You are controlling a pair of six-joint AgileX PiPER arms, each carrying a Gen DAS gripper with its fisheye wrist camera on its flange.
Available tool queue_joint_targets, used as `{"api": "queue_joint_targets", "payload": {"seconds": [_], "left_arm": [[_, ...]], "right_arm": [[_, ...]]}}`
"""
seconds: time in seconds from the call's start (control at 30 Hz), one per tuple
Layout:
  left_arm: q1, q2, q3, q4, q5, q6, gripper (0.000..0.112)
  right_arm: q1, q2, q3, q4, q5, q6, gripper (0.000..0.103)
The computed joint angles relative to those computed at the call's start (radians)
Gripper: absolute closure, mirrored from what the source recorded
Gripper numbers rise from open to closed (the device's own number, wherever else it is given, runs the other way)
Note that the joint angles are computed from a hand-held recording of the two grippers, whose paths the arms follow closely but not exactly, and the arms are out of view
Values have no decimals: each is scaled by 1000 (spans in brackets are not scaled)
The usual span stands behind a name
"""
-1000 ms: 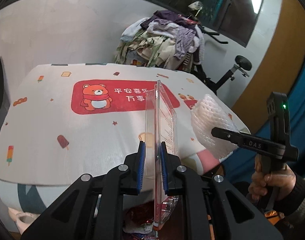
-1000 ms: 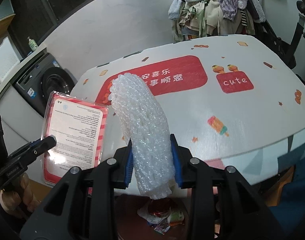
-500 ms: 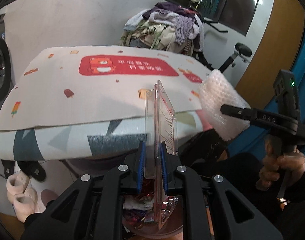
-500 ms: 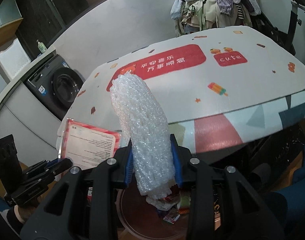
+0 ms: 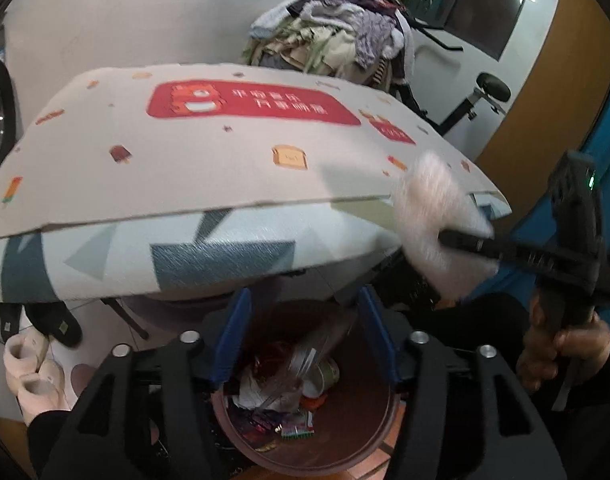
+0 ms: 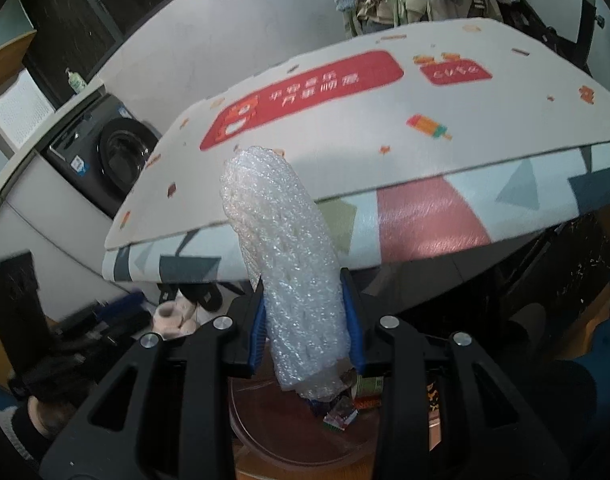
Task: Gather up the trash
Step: 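Drop the card packet into the brown bin with the left gripper while the right drops the foam sleeve in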
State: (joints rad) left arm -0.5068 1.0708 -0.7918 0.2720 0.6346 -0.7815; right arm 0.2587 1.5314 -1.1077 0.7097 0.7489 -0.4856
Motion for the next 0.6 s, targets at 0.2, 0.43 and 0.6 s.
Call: {"api": "queue_joint_targets", "payload": {"seconds": [0.2, 0.43, 0.6], "left_arm": [[-78, -33, -61, 191, 141, -137, 27], [-175, -62, -82, 349, 275, -259, 17], [-180, -57, -89, 362, 300, -277, 16]], "right_arm": [[73, 26, 1, -63, 15, 37, 67], [113, 61, -1, -105, 46, 82, 66], [126, 75, 0, -115, 66, 95, 59]]}}
